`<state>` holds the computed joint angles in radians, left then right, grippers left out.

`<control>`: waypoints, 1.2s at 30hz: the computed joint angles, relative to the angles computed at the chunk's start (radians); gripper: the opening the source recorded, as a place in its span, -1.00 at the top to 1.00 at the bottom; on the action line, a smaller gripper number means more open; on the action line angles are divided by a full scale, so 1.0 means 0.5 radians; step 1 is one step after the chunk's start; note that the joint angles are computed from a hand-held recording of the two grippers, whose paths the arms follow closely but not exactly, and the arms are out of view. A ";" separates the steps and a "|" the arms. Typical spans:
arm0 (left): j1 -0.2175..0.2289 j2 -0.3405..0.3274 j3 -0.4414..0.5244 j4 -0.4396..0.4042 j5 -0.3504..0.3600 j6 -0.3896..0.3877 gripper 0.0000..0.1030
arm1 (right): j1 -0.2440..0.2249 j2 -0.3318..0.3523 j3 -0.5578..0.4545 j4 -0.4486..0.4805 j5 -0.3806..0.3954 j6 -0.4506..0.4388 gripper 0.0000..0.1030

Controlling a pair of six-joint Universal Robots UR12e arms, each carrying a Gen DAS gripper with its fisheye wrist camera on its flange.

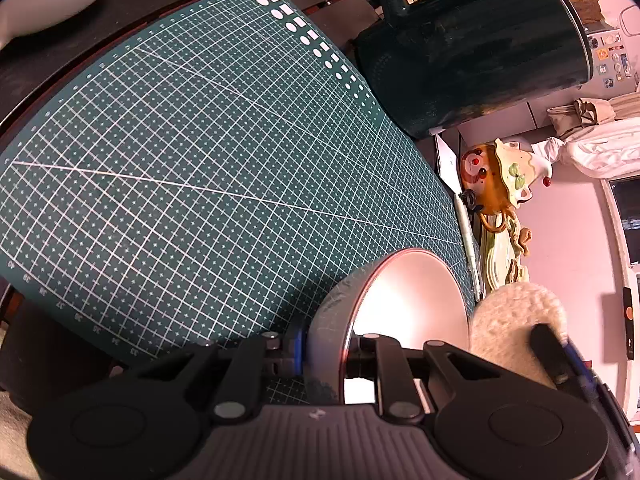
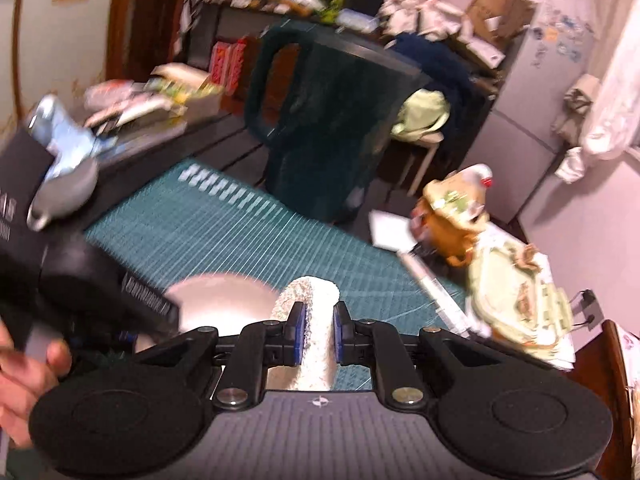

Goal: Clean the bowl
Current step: 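Hold the bowl with the left tool while the right tool wipes the sponge along the rim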

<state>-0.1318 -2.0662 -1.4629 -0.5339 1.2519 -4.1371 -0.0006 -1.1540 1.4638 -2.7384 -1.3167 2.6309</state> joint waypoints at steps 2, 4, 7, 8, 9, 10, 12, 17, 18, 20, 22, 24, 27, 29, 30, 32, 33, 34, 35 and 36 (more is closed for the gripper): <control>-0.001 0.001 -0.001 0.000 0.002 0.000 0.67 | -0.059 0.014 -0.072 0.184 0.222 0.233 0.75; -0.002 0.002 0.001 -0.002 0.003 -0.003 0.67 | -0.112 0.044 -0.149 0.443 0.469 0.425 0.75; -0.007 -0.003 0.019 -0.018 0.006 -0.003 0.67 | -0.143 0.091 -0.223 0.725 0.670 0.504 0.75; -0.007 -0.003 0.019 -0.019 0.007 -0.001 0.67 | -0.142 0.099 -0.233 0.762 0.679 0.502 0.75; -0.007 -0.002 0.020 -0.021 0.008 0.001 0.68 | -0.139 0.113 -0.250 0.836 0.695 0.478 0.75; -0.008 -0.002 0.021 -0.023 0.009 0.002 0.68 | -0.129 0.129 -0.263 0.905 0.681 0.474 0.75; -0.008 -0.002 0.022 -0.027 0.012 0.005 0.67 | -0.113 0.134 -0.261 0.919 0.635 0.437 0.75; -0.006 -0.001 0.017 -0.021 0.009 0.008 0.67 | -0.011 0.084 -0.123 0.597 0.201 0.183 0.74; -0.006 -0.001 0.017 -0.017 0.007 0.005 0.67 | 0.012 0.071 -0.086 0.512 0.124 0.104 0.74; -0.009 -0.001 0.016 -0.016 0.008 0.004 0.67 | 0.050 0.047 -0.007 0.330 0.010 -0.067 0.74; -0.009 -0.002 0.018 -0.018 0.009 0.002 0.67 | 0.087 0.024 0.078 0.092 -0.109 -0.244 0.74; -0.009 -0.004 0.021 -0.021 0.008 0.000 0.67 | 0.093 0.013 0.107 -0.029 -0.153 -0.321 0.74; -0.009 -0.006 0.024 -0.023 0.008 0.000 0.67 | 0.071 0.004 0.075 0.010 -0.123 -0.251 0.74; -0.009 -0.006 0.024 -0.023 0.007 -0.001 0.67 | 0.052 -0.008 0.060 -0.021 -0.111 -0.192 0.74; -0.008 -0.007 0.024 -0.022 0.006 -0.002 0.67 | 0.051 -0.010 0.060 -0.031 -0.111 -0.181 0.74; -0.007 -0.006 0.022 -0.021 0.005 -0.001 0.67 | 0.033 0.001 0.034 -0.085 -0.104 -0.114 0.74; -0.006 -0.006 0.021 -0.021 0.004 0.000 0.67 | 0.021 0.003 0.023 -0.074 -0.071 -0.057 0.74; -0.005 -0.005 0.020 -0.020 0.003 0.001 0.67 | 0.008 0.004 0.007 -0.047 -0.031 -0.002 0.74; -0.005 -0.003 0.017 -0.019 0.003 0.001 0.67 | -0.021 0.008 -0.026 0.065 0.093 0.100 0.74; -0.004 -0.002 0.015 -0.017 0.003 0.001 0.67 | -0.051 0.014 -0.063 0.182 0.223 0.195 0.74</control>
<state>-0.1339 -2.0671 -1.4556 -0.5426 1.2531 -4.1365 -0.0260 -1.1471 1.4322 -2.6474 -1.2054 2.7283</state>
